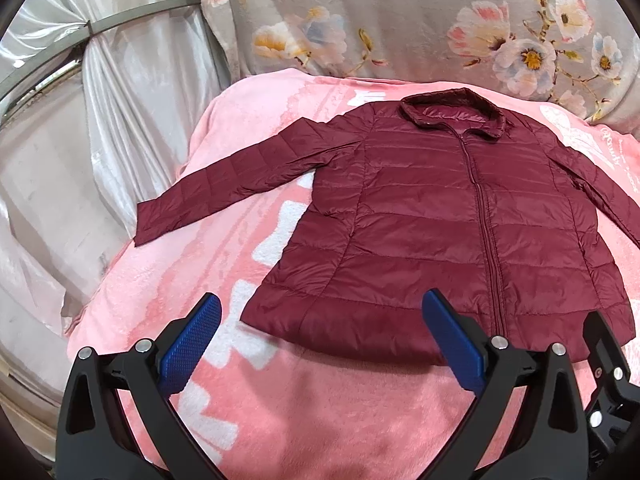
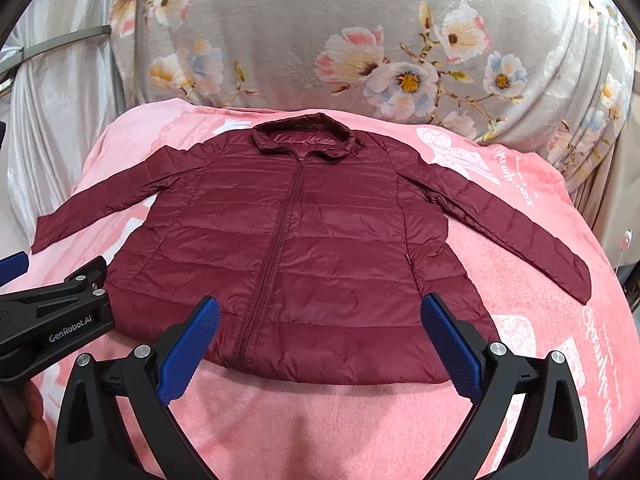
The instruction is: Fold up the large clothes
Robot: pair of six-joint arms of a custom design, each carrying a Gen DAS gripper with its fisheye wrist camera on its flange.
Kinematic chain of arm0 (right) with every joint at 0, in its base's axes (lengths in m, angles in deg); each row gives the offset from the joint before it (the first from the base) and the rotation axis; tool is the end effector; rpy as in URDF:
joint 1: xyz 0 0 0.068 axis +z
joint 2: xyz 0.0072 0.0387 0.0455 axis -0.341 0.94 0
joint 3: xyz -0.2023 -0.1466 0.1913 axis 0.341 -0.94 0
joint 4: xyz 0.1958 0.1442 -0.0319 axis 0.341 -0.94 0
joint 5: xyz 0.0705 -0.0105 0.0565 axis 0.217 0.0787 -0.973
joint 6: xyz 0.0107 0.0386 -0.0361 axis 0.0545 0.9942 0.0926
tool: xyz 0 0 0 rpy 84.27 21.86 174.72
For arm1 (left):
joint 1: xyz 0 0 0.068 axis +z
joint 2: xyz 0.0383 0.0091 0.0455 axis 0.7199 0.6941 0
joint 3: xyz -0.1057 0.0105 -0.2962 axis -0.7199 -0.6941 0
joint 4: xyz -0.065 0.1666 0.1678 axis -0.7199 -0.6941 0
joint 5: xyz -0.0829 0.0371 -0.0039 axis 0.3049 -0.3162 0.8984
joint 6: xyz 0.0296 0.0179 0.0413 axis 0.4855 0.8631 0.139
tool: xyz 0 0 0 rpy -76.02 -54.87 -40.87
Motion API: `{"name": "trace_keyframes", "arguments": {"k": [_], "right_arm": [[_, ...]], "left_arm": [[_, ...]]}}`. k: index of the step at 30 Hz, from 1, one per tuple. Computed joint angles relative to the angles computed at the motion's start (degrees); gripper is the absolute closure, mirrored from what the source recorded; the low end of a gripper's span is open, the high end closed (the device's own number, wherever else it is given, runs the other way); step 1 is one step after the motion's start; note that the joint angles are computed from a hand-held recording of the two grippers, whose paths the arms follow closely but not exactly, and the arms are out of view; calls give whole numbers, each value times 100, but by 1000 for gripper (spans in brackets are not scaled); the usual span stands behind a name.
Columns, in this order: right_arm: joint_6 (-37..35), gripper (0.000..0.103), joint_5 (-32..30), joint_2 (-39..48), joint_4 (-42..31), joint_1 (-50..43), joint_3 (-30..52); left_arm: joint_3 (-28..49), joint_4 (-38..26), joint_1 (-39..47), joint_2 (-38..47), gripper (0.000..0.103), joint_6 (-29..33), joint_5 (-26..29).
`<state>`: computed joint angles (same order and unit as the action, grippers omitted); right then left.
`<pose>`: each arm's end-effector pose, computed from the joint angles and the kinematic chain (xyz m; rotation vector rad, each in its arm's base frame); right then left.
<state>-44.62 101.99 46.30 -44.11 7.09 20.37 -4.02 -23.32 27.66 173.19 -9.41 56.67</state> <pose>0.2274 0.0927 0.2025 0.3979 2.2995 -0.2760 0.2997 -0.0900 0.1790 0.2556 2.3404 0.1538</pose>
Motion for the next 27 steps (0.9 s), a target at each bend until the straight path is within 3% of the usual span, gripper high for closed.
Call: {"name": "trace_keyframes", "arguments": {"k": [9, 16, 22, 27], "right_arm": [[-266, 5, -646, -77, 590, -1068, -312], [-836, 5, -1507, 199, 1345, -2670, -496], [-1382, 6, -2208, 819, 2379, -5250, -574], [-1114, 14, -3369, 1725, 2983, -7737, -242]], "left_arm": [[492, -153, -2, 551, 5, -67, 343], [850, -104, -15, 959, 5, -55, 454], [1222, -99, 64, 1370, 5, -82, 569], [1551, -137, 149, 1730, 5, -128, 584]]}}
